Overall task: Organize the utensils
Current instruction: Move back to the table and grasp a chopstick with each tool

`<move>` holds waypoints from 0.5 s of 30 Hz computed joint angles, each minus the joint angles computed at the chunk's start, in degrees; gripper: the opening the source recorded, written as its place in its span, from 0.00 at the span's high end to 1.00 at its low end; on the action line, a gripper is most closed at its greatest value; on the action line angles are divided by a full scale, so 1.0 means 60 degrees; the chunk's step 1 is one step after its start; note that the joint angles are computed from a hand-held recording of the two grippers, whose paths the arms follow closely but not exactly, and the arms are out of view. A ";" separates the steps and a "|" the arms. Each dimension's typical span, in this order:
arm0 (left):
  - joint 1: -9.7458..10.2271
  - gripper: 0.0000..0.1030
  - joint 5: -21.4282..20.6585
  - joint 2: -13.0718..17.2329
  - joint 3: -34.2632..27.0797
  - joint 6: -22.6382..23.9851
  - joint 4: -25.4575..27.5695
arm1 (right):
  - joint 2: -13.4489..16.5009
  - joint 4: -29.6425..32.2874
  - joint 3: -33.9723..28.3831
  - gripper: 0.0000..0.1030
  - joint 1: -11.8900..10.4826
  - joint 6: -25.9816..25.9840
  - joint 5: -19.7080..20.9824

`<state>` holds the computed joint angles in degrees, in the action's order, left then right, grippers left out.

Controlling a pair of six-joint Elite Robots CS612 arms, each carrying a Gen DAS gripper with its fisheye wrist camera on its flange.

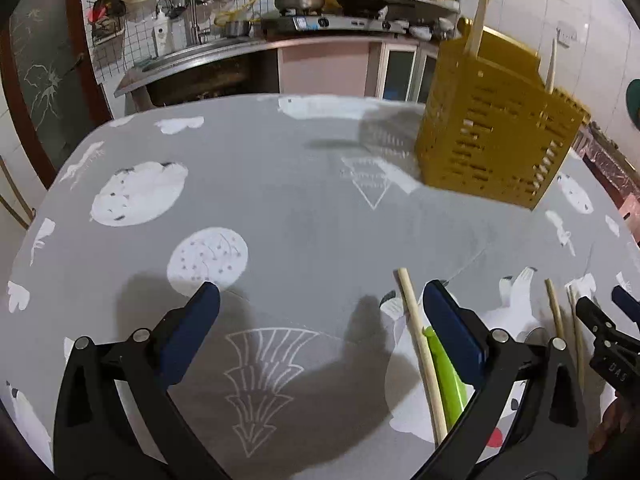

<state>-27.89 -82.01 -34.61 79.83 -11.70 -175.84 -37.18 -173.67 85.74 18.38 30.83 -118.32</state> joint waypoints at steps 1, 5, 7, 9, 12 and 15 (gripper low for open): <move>0.0009 0.05 -0.0067 0.0007 -0.0050 -0.0027 0.0111 | 0.0009 0.0141 -0.0040 0.34 -0.0026 0.0055 0.0170; 0.0003 0.05 -0.0210 0.0060 -0.0211 -0.0118 0.0517 | 0.0031 0.0345 -0.0099 0.44 -0.0083 0.0089 0.0539; -0.0037 0.05 -0.0145 0.0100 -0.0290 -0.0081 0.0653 | 0.0059 0.0385 -0.0133 0.46 -0.0092 -0.0004 0.0655; -0.0074 0.05 -0.0108 0.0138 -0.0369 -0.0047 0.0790 | 0.0074 0.0364 -0.0135 0.46 -0.0096 0.0013 0.0690; -0.0098 0.05 -0.0303 0.0213 -0.0539 -0.0057 0.1101 | 0.0082 0.0282 -0.0113 0.46 -0.0111 0.0048 0.0754; -0.0152 0.12 -0.0219 0.0320 -0.0700 0.0023 0.1362 | 0.0080 0.0259 -0.0106 0.46 -0.0096 0.0059 0.0735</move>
